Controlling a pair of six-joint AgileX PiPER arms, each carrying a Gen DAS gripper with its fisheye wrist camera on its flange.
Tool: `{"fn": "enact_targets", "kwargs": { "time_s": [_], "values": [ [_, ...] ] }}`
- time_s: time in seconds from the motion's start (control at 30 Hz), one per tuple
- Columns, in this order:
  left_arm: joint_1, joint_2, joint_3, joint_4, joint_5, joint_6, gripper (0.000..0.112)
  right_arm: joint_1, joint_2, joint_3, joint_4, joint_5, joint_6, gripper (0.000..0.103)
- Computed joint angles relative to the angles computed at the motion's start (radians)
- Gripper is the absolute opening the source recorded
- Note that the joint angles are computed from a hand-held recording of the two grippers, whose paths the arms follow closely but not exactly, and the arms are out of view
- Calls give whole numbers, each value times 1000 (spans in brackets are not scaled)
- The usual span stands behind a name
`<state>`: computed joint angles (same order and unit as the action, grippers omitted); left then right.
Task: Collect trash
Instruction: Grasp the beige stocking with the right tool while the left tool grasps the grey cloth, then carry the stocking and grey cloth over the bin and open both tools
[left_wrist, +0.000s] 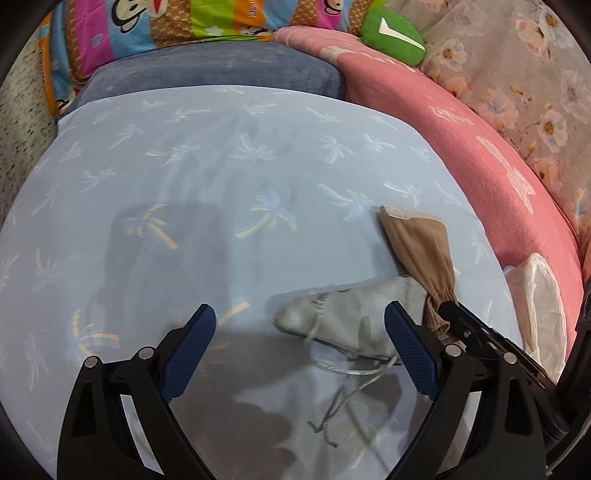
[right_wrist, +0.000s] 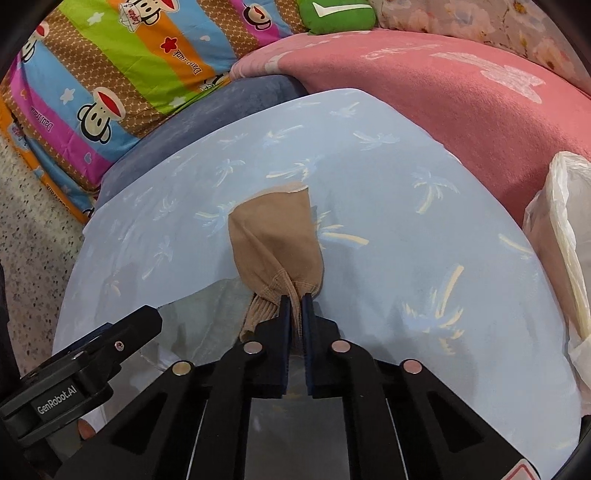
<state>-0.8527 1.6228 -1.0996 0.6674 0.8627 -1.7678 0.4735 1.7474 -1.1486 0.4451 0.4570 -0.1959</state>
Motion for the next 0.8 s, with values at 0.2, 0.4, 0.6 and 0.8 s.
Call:
{"fn": "enact_targets", "kwargs": {
  "time_s": [0.2,0.4,0.6,0.8],
  "values": [
    [17,70,-66,-31,-53,79,89,-29,-56,42,-12,-20,9,3],
    [-4,105,-100,-22,-33,92,86,-75,-113,67,40,-12,-33,2],
    [-33,121,-126,-14,-15,112,62,-102,-157,93,70,-5,-63,3],
    [-47,146,-162,-33,-37,151,26,-125,-191,120,95,2,-92,3]
  ]
}}
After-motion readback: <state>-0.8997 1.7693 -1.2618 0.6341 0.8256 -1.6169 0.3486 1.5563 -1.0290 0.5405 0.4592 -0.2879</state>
